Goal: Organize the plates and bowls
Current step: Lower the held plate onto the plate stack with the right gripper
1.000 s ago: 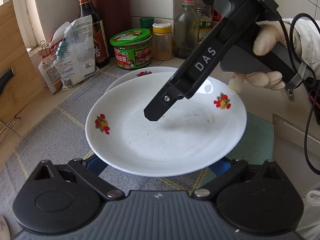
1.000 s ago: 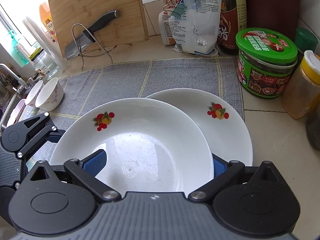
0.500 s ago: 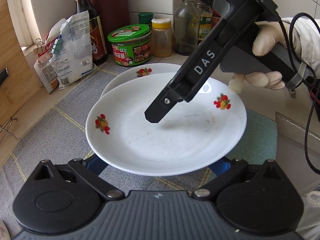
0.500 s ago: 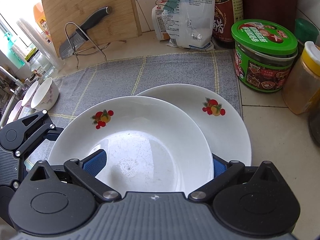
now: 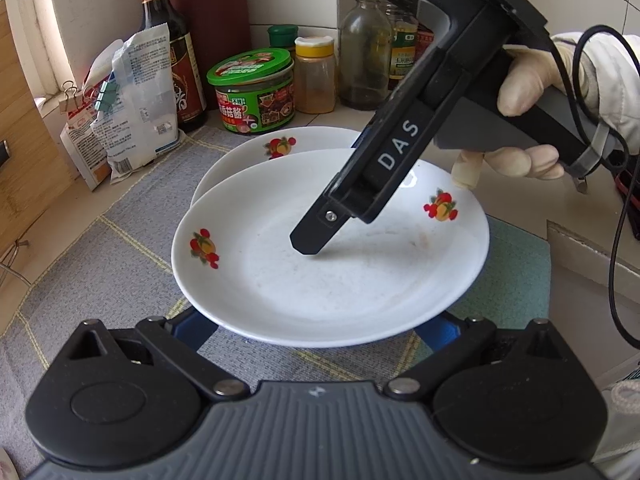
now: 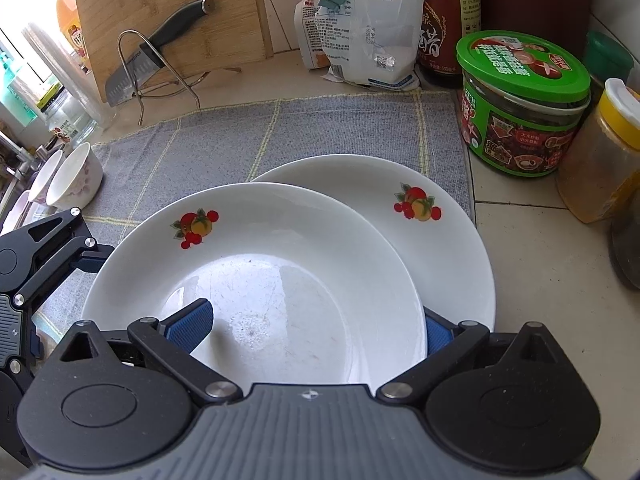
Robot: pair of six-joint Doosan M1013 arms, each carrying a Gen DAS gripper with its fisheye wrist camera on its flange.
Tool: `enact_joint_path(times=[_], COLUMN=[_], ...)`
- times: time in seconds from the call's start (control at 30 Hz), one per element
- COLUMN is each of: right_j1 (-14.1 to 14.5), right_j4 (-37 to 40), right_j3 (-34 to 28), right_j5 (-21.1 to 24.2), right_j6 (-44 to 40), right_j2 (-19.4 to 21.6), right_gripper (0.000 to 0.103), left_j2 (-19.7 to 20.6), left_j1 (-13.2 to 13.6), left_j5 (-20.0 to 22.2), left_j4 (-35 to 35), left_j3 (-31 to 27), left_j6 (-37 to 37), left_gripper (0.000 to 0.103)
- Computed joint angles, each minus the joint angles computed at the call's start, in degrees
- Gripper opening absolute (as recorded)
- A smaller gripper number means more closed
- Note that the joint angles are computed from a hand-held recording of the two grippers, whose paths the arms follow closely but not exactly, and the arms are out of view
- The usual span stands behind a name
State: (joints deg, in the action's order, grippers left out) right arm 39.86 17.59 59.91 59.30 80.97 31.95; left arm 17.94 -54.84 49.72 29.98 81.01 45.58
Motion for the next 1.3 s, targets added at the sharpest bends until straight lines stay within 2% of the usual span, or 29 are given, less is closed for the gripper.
enact_joint_path(times=[0.3,1.3], right_j1=[0.13,0.37], right_j4=[-2.7,-5.06], right_j3=[0.32,2.52], right_j5=[0.29,0.04], right_j6=[2.91,8.61], right_j2=[-0.51,-2.96], right_gripper=[0.103,0.103], left_j2=[-0.28,-0.34], left_j1=[0.01,0.41], left_j5=[-0.56,-0.98], left_j4=[1.03,2.26], left_j3=[0.22,0.16], left_j6=[-0.82,-1.23], left_gripper=[0.102,0.102])
